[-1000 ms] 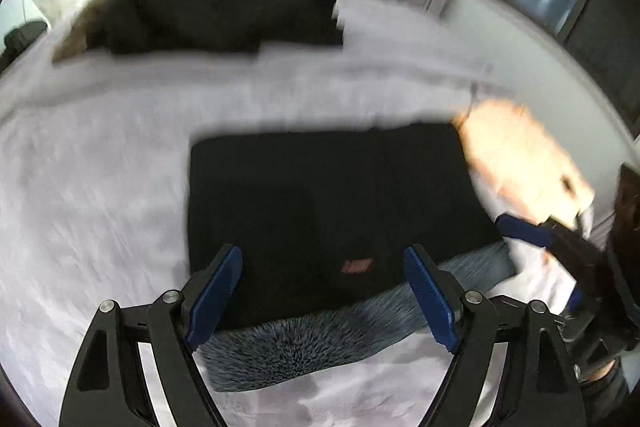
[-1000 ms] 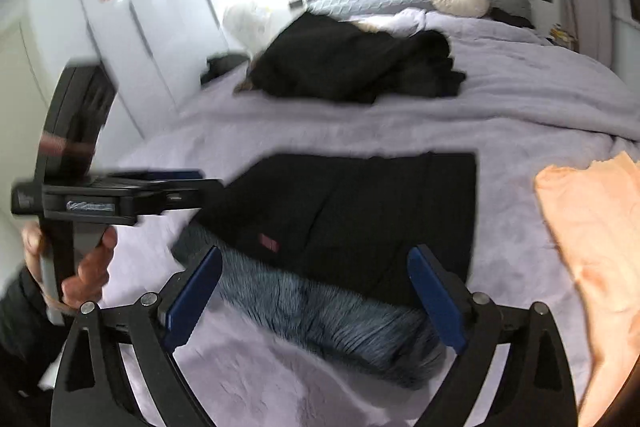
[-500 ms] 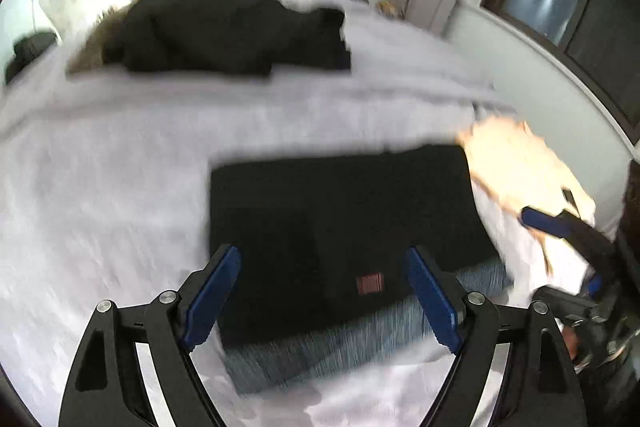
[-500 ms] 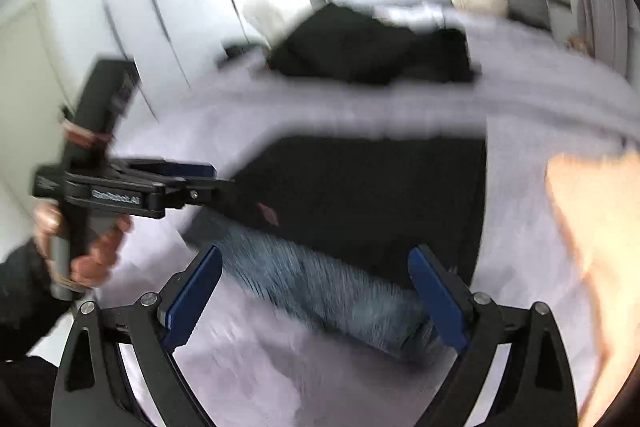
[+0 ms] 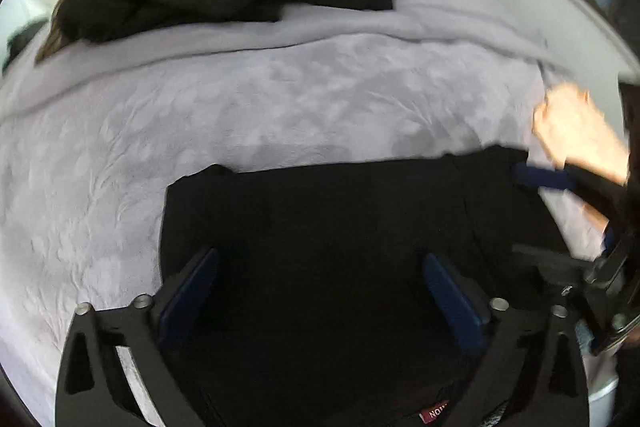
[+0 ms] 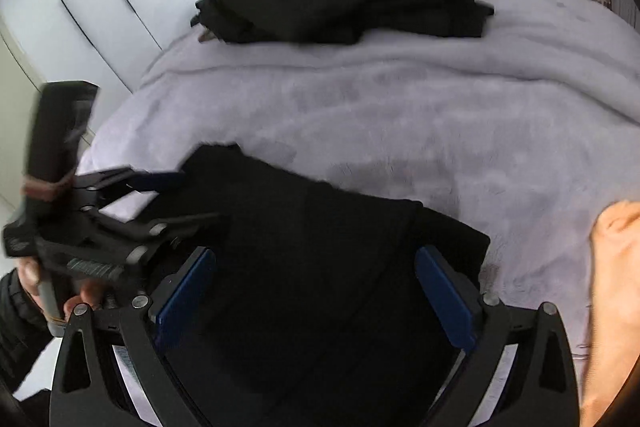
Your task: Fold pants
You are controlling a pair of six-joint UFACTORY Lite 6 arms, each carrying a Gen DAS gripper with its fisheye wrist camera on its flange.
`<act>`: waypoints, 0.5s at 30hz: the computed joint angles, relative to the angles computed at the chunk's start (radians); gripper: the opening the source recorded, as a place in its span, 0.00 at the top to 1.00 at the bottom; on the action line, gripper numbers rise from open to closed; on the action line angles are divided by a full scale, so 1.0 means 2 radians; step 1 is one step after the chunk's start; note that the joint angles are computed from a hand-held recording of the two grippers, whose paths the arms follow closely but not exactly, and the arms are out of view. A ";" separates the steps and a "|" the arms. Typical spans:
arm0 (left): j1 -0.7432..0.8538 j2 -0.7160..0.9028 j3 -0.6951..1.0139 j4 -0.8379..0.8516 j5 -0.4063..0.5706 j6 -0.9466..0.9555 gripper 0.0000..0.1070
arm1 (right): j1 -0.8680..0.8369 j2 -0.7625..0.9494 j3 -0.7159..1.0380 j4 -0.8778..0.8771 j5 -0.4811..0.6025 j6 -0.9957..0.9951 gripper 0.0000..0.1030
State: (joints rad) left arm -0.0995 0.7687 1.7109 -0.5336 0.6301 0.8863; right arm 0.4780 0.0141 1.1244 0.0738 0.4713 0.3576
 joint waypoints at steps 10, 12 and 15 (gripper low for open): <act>0.107 -0.185 -0.171 -0.146 0.083 0.180 0.05 | 0.239 -0.230 -0.097 -0.259 0.073 0.337 0.02; 0.109 -0.220 -0.231 -0.144 0.051 0.210 0.05 | 0.307 -0.237 -0.116 -0.309 0.099 0.419 0.02; 0.101 -0.197 -0.246 -0.119 0.020 0.196 0.05 | 0.335 -0.245 -0.168 -0.321 0.082 0.482 0.02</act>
State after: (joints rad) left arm 0.1026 0.3752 1.2181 -0.7713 0.6710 1.2781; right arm 1.1485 -0.4753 0.7882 -0.5676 0.6348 1.3214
